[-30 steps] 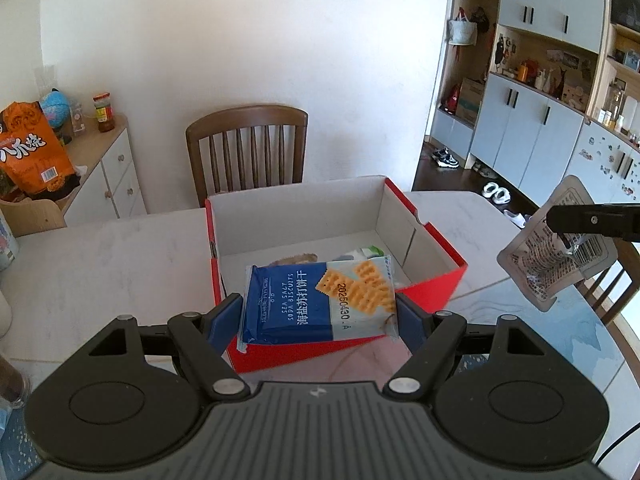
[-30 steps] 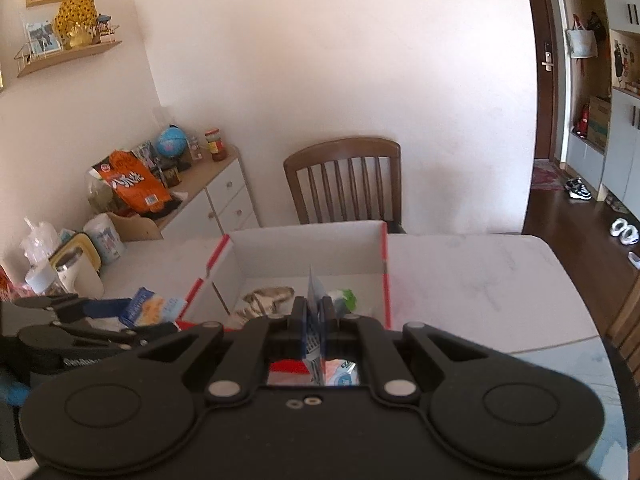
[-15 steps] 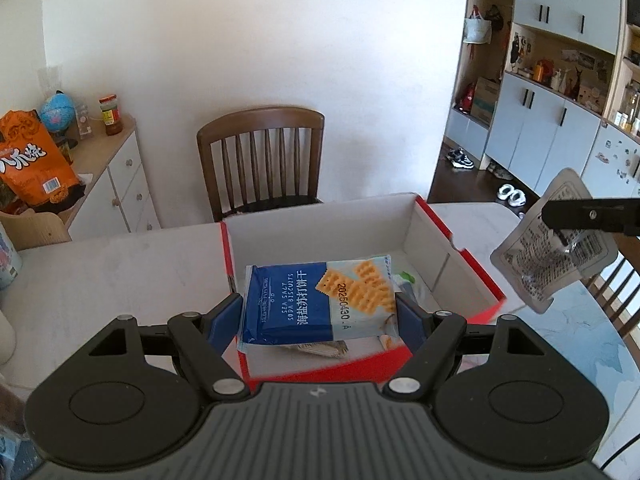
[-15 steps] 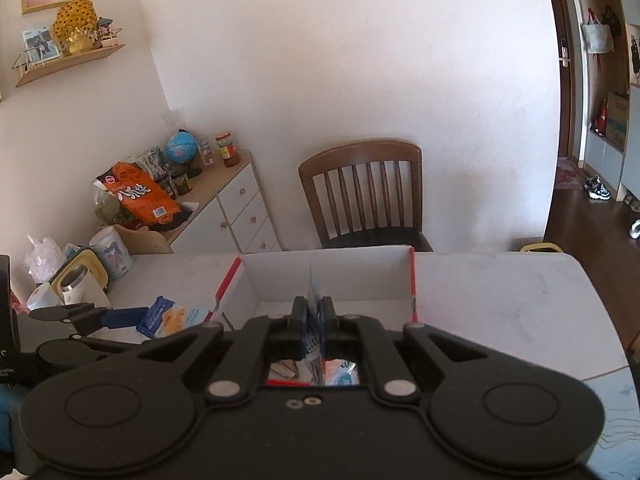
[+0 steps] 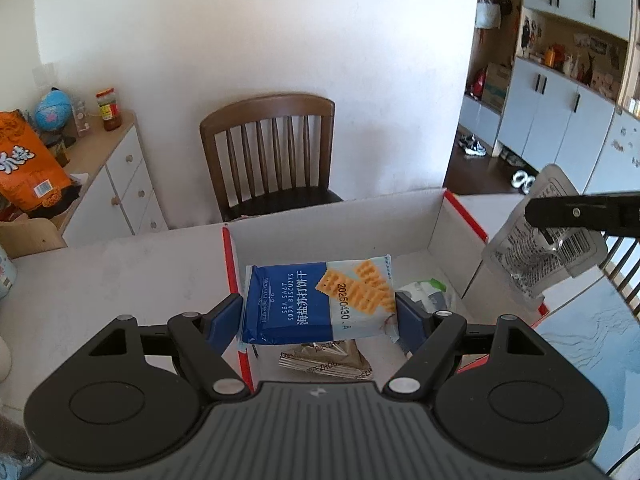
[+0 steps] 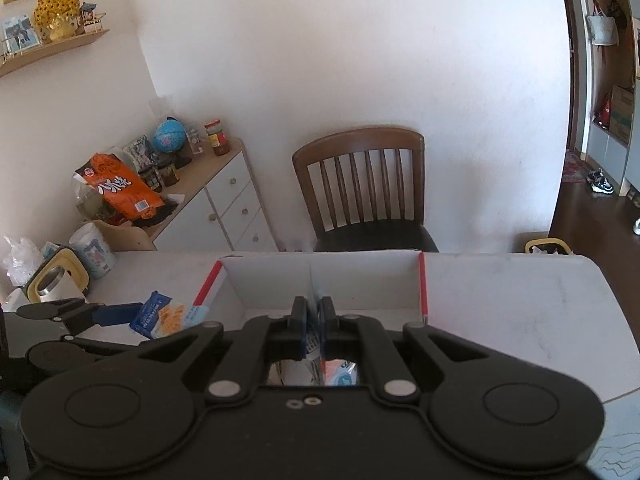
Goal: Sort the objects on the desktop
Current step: 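Lift and carry the biscuit packet and sausage pouch with both tools toward the red box, then lower the biscuit packet into the box with the left gripper while the right gripper lowers the sausage pouch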
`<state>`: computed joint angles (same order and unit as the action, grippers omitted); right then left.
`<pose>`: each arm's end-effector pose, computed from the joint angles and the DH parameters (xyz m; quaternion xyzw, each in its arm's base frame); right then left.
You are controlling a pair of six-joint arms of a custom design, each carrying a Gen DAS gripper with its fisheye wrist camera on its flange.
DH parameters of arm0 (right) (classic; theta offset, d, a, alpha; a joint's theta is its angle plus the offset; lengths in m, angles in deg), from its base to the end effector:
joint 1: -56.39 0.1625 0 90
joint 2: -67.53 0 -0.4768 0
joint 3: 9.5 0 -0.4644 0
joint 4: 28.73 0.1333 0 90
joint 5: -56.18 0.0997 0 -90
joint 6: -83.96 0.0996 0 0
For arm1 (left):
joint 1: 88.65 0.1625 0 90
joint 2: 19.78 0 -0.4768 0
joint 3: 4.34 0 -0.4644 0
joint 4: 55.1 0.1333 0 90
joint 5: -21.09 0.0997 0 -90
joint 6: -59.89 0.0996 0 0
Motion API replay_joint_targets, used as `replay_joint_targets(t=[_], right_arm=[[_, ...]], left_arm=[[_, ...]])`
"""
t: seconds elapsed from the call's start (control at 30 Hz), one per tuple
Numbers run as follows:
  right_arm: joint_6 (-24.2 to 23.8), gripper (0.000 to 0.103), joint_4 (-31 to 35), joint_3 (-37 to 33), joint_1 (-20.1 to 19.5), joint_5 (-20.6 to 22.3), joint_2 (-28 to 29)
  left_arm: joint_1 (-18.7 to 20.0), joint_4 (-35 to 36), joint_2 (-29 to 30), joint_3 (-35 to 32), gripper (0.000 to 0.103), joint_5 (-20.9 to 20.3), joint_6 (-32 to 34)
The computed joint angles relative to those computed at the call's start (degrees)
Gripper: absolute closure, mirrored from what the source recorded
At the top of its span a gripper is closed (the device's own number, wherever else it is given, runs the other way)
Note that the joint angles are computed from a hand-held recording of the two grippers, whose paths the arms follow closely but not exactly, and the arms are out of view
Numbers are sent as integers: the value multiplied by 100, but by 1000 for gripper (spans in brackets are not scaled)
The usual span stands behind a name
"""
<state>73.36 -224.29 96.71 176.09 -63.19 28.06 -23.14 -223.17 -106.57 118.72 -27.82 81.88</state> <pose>0.4120 -0.5519 0.0338 0.2352 -0.8855 0.3567 0.1824 -0.0369 -0.5606 0.3743 0.2301 0.8532 -0.3411 0.3205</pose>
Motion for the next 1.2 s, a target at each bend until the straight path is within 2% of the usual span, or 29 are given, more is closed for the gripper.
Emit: replay_joint_targets(t=[0.53, 0.83, 1.2], right_arm=[[-528, 98, 265, -466, -213, -434, 585], [-748, 98, 353, -578, -296, -637, 815], [-829, 98, 498, -644, -326, -768, 954]], left_arm=[[310, -3, 846, -463, 23, 203, 705], [412, -100, 1248, -614, 23, 529, 1017], [501, 206, 1436, -792, 23, 472, 982]])
